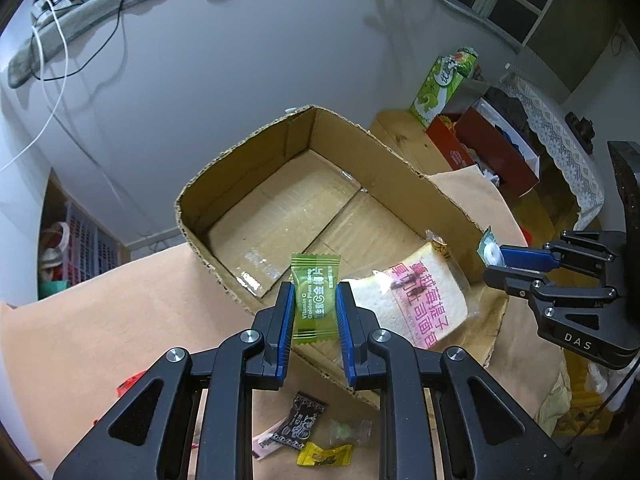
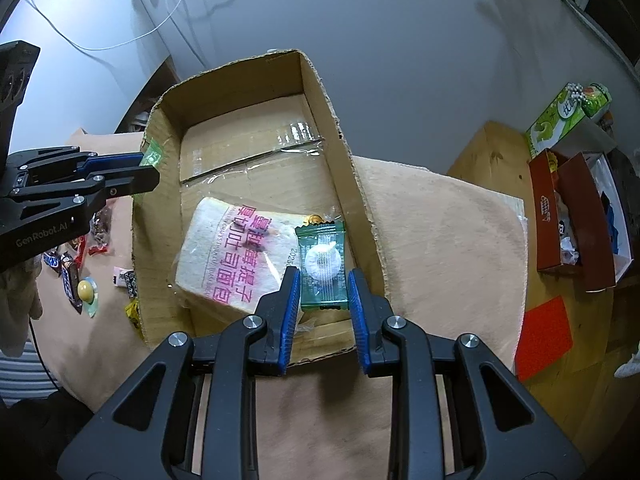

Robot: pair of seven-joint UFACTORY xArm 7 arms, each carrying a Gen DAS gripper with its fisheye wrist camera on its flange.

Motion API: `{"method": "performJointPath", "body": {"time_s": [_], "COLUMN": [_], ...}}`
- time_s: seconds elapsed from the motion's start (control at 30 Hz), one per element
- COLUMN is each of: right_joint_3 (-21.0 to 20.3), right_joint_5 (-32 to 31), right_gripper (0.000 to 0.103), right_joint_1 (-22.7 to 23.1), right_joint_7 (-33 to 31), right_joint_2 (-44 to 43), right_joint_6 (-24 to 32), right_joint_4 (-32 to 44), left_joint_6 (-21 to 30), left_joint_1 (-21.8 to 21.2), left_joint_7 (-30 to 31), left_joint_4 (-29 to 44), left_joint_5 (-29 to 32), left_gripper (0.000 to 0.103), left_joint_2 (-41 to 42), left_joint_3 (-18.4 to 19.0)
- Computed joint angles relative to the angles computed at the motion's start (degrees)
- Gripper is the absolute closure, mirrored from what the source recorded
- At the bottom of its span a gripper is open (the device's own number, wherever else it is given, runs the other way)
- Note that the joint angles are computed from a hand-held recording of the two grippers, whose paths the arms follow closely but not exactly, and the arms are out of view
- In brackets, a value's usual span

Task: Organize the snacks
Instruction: 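Open both tools to drop the candies into the box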

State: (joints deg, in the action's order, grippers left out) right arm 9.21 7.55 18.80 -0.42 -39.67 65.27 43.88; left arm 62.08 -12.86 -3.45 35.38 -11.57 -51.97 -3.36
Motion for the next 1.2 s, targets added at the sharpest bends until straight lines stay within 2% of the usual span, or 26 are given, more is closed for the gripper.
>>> {"method": "performJointPath", "body": {"time_s": [0.03, 0.07, 0.13, 0.2, 0.47, 0.7, 0.87, 1.0, 1.2], "right_joint_3": [0.0, 0.0, 0.4, 0.3, 1.4, 0.6, 1.2, 2.9, 5.7], "right_joint_5": [0.0, 0.0, -0.3, -0.1, -0.2, 3.6, 6.2, 7.2, 8.8], "right_gripper": [0.072, 0.054, 0.034, 0.033, 0.033, 0.032, 0.016, 0.016, 0.016], "right_joint_1": [0.0, 0.0, -0.1, 0.1, 1.2, 3.9, 6.4, 8.3, 11.2], "right_joint_7": [0.0, 0.1, 0.5, 0.8, 1.5, 1.5, 1.7, 2.3, 4.9], "right_joint_2": [0.0, -0.2, -0.9, -1.3, -3.2, -7.4, -9.2, -9.7, -11.9], "right_joint_6": [0.0, -0.1, -0.9, -1.3, -1.5, -4.2, -3.8, -2.5, -1.9], "right_joint_4": [0.0, -0.1, -0.5, -0.5, -1.2, -3.4, -3.4, -2.8, -3.5], "left_joint_6": [0.0, 0.1, 0.3, 0.5, 1.8, 4.8, 8.6, 12.6, 21.8], "left_joint_1": [-0.1, 0.0, 0.0, 0.2, 0.9, 2.2, 4.0, 6.7, 12.4], "left_joint_7": [0.0, -0.2, -0.3, -0.5, 0.0, 1.2, 3.0, 4.2, 5.2], "left_joint_4": [0.1, 0.1, 0.2, 0.5, 0.1, -0.8, -2.5, -3.2, -3.2], "left_joint_5": [-0.1, -0.1, -0.2, 0.0, 0.7, 2.0, 3.2, 4.6, 7.3], "left_gripper": [0.082, 0.082, 0.082, 0.074, 0.073, 0.073, 0.073, 0.073, 0.073], "left_joint_2": [0.2, 0.2, 0.3, 0.4, -2.8, -8.5, -15.5, -21.1, -28.4], "left_joint_3": [0.1, 0.1, 0.2, 0.1, 0.8, 1.9, 3.8, 6.0, 9.8]}}
